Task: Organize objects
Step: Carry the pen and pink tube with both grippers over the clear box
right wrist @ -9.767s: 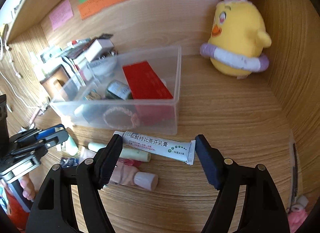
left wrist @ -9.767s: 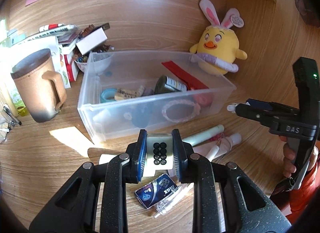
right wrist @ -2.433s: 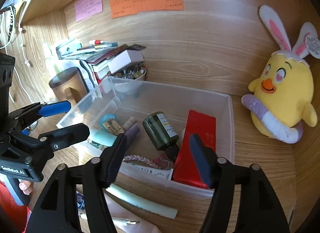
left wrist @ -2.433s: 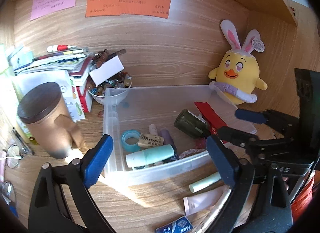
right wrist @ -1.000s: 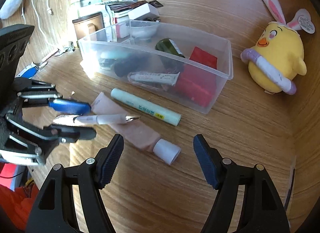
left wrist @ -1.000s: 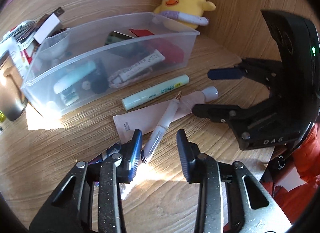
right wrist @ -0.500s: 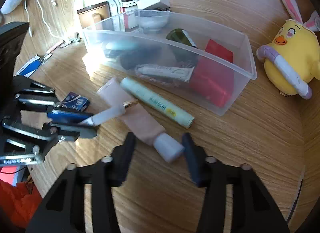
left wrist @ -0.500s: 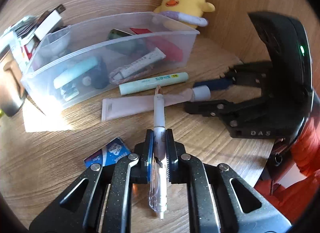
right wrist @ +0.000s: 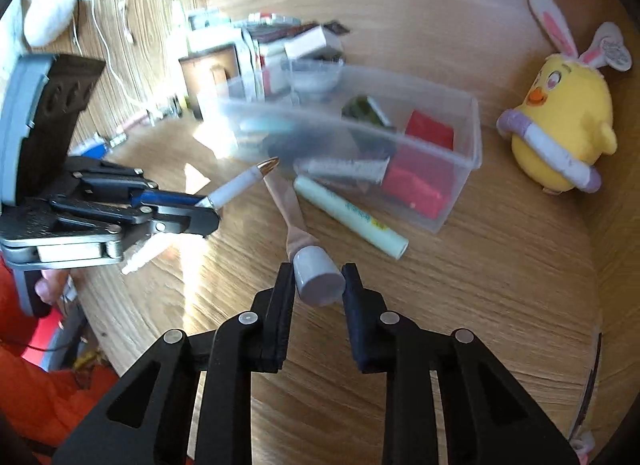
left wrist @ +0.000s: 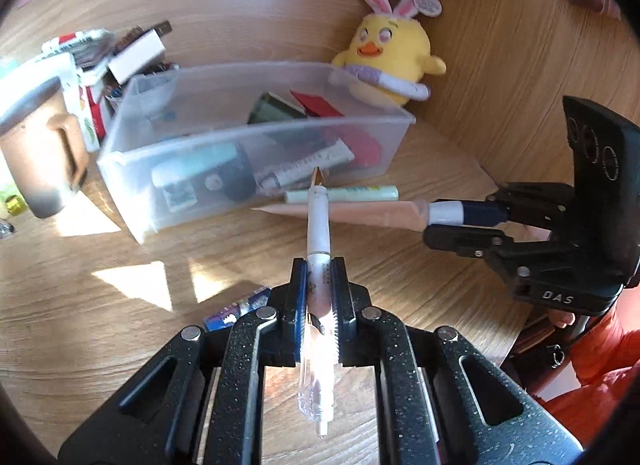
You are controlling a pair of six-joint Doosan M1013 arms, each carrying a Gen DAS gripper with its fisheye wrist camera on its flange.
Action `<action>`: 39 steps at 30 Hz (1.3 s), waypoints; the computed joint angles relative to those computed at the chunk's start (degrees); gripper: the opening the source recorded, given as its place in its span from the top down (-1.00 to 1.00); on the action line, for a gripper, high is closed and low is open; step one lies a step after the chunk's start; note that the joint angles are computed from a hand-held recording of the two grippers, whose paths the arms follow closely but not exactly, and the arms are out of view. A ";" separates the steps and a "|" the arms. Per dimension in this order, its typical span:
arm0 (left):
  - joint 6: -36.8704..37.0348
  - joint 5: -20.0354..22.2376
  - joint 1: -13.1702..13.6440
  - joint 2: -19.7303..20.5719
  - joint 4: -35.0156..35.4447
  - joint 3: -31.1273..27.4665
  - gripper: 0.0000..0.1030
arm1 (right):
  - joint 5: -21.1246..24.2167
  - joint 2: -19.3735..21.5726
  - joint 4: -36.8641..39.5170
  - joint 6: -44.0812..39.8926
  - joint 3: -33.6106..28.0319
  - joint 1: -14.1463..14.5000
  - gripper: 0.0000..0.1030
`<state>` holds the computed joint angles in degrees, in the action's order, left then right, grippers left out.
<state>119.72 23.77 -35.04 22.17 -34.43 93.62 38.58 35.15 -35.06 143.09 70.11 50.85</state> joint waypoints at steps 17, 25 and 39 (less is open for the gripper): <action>8.17 -6.14 0.57 -1.96 -10.51 0.09 0.80 | -6.05 -2.32 -17.19 18.85 1.70 0.11 0.64; 8.82 -8.98 0.79 -2.26 -11.40 -0.68 0.80 | -9.29 -3.36 -23.34 24.27 2.01 -0.15 0.64; -1.41 -11.07 1.30 -1.10 -0.55 -4.09 0.80 | -12.50 -3.38 -29.48 29.02 0.31 -0.85 0.64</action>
<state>118.31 12.70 -33.75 21.07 -34.98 89.53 26.08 31.77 -64.54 172.11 70.42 50.00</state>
